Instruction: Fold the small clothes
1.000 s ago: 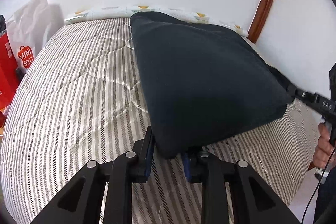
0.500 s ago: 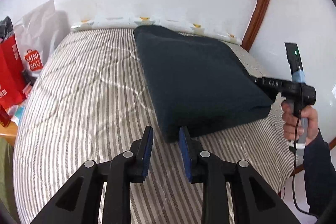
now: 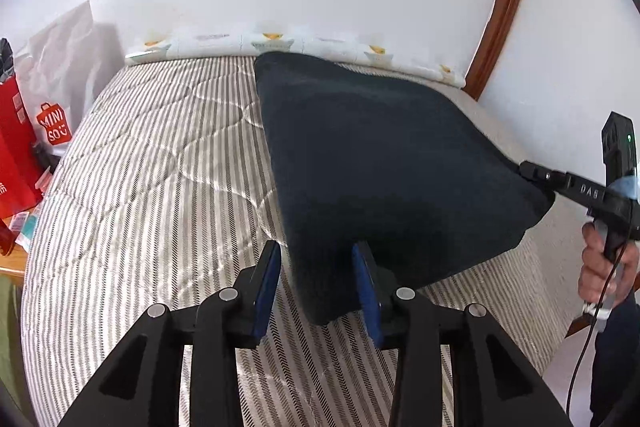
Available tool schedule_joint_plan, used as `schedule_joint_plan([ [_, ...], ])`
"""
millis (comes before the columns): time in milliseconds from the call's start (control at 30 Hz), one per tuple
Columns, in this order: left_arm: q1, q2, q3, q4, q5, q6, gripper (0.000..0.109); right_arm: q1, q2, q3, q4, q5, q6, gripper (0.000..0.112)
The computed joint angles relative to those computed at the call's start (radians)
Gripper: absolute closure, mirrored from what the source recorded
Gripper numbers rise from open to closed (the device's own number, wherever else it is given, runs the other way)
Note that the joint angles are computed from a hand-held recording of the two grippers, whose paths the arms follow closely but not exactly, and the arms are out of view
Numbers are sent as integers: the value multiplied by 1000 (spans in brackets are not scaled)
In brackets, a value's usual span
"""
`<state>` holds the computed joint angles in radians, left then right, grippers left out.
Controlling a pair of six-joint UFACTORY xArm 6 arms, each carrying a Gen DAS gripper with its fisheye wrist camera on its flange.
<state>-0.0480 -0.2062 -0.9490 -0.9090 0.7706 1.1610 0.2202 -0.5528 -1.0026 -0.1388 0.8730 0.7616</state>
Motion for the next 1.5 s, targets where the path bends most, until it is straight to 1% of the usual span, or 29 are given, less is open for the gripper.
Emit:
schedule_joint_plan([
  [67, 3, 6, -13, 2, -6, -10, 74, -16, 39, -52, 18, 17, -53, 85],
  [100, 3, 13, -23, 2, -7, -19, 74, -18, 59, -69, 20, 17, -66, 74],
  [133, 4, 20, -34, 1, -3, -28, 74, -22, 79, -83, 29, 19, -82, 68],
  [200, 1, 43, -60, -1, 4, -50, 74, -30, 133, -109, 69, 19, -113, 68],
  [233, -4, 52, -69, 4, -2, -64, 74, -32, 153, -109, 76, 14, -109, 70],
  [267, -10, 63, -78, 8, -6, -74, 74, -34, 174, -108, 80, 11, -96, 75],
  [300, -15, 76, -89, 13, -8, -83, 74, -38, 187, -100, 101, 4, -98, 105],
  [333, -19, 84, -96, 21, -11, -89, 74, -41, 186, -83, 124, -21, -106, 107],
  [400, -24, 101, -110, 29, -18, -93, 74, -41, 122, -13, 73, -98, -54, 108],
  [467, -23, 115, -124, 28, -16, -88, 74, -44, 69, 29, 83, -113, -28, 109],
  [500, -24, 124, -135, 28, -16, -86, 74, -39, 60, 30, 66, -86, -5, 109],
  [567, -25, 145, -158, 27, -17, -83, 74, -27, 68, -2, 57, 2, -41, 109],
  [633, -27, 172, -189, 28, -15, -82, 74, -20, 96, -65, 25, 71, -73, 107],
  [700, -30, 196, -218, 26, -13, -84, 74, -22, 154, -162, -7, 125, -109, 105],
  [767, -33, 217, -245, 22, -12, -90, 74, -40, 235, -269, -2, 160, -158, 98],
  [833, -36, 244, -282, 36, -9, -114, 74, -60, 339, -393, 8, 201, -204, 77],
  [900, -38, 264, -309, 43, -6, -131, 74, -84, 453, -513, 35, 231, -252, 69],
  [1000, -40, 298, -352, 52, 21, -156, 69, -116, 594, -644, 85, 267, -275, 69],
  [1067, -42, 313, -369, 44, 44, -151, 59, -141, 680, -703, 129, 286, -274, 69],
  [1100, -46, 321, -374, 43, 54, -145, 59, -151, 705, -715, 150, 290, -266, 70],
  [1133, -51, 326, -378, 50, 60, -142, 59, -162, 721, -714, 180, 276, -252, 70],
  [1167, -61, 330, -377, 60, 64, -133, 59, -175, 725, -695, 224, 237, -248, 70],
  [1200, -66, 330, -374, 62, 60, -124, 59, -185, 723, -672, 271, 182, -255, 76],
  [1233, -71, 330, -370, 63, 54, -114, 59, -188, 727, -669, 295, 157, -265, 100],
  [1267, -74, 330, -369, 65, 50, -107, 59, -186, 730, -678, 292, 146, -280, 99],
  [1367, -62, 342, -392, 70, 92, -125, 59, -188, 664, -613, 246, 32, -291, 101],
  [1433, -59, 346, -401, 75, 108, -138, 59, -193, 669, -616, 261, 34, -312, 100],
  [1467, -62, 345, -399, 80, 101, -138, 59, -192, 684, -631, 256, 60, -307, 100],
  [1500, -64, 341, -395, 84, 95, -139, 59, -190, 714, -671, 242, 122, -299, 99],
])
